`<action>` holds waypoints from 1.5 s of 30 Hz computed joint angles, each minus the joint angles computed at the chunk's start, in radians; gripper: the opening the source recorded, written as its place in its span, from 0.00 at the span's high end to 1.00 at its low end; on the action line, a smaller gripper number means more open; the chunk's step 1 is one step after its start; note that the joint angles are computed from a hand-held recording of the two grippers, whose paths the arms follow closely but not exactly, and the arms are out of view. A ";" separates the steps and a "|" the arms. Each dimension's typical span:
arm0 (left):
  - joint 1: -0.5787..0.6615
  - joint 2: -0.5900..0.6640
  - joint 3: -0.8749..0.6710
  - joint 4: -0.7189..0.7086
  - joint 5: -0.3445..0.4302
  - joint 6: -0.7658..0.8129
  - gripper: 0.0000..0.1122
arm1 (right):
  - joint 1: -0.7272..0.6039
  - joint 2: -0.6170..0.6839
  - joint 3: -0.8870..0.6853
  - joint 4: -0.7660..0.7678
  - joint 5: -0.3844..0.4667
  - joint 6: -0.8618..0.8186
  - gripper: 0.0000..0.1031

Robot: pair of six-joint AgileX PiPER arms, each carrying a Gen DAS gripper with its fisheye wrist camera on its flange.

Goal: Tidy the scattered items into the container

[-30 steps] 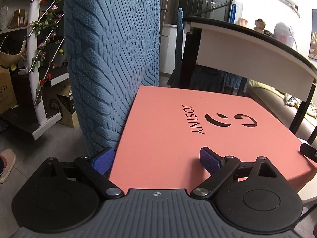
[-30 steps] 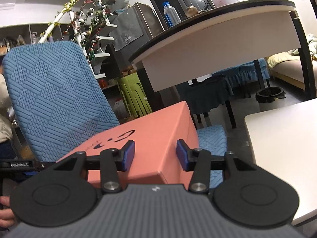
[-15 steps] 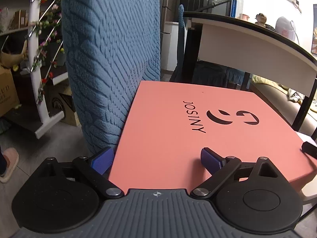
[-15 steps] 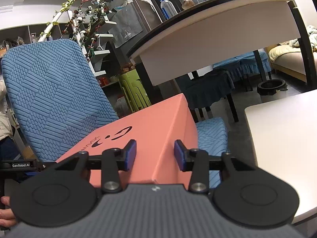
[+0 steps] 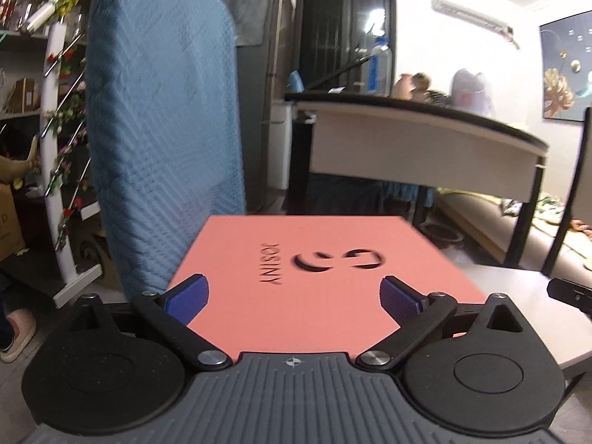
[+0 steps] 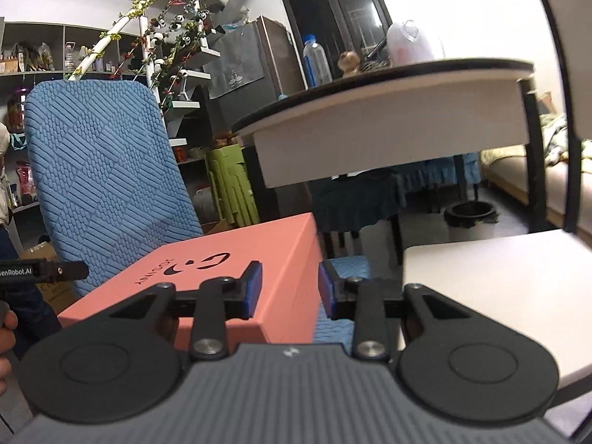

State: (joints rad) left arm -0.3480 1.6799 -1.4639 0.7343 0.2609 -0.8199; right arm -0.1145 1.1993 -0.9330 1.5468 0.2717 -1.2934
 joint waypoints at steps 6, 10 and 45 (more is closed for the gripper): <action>-0.111 -0.068 0.092 0.346 0.033 -0.346 0.08 | -0.061 -0.157 0.067 -0.309 0.006 0.292 0.66; -0.188 -0.082 0.097 0.365 0.118 -0.381 0.08 | -0.097 -0.245 0.096 -0.505 0.029 0.476 0.66; -0.317 -0.002 0.066 0.581 0.316 -0.597 0.08 | -0.088 -0.331 0.220 -0.326 -0.106 0.246 0.00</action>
State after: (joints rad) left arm -0.6652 1.6778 -1.3979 1.3152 0.5765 -1.4168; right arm -0.2024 0.8682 -0.7130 1.2209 0.1654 -1.0475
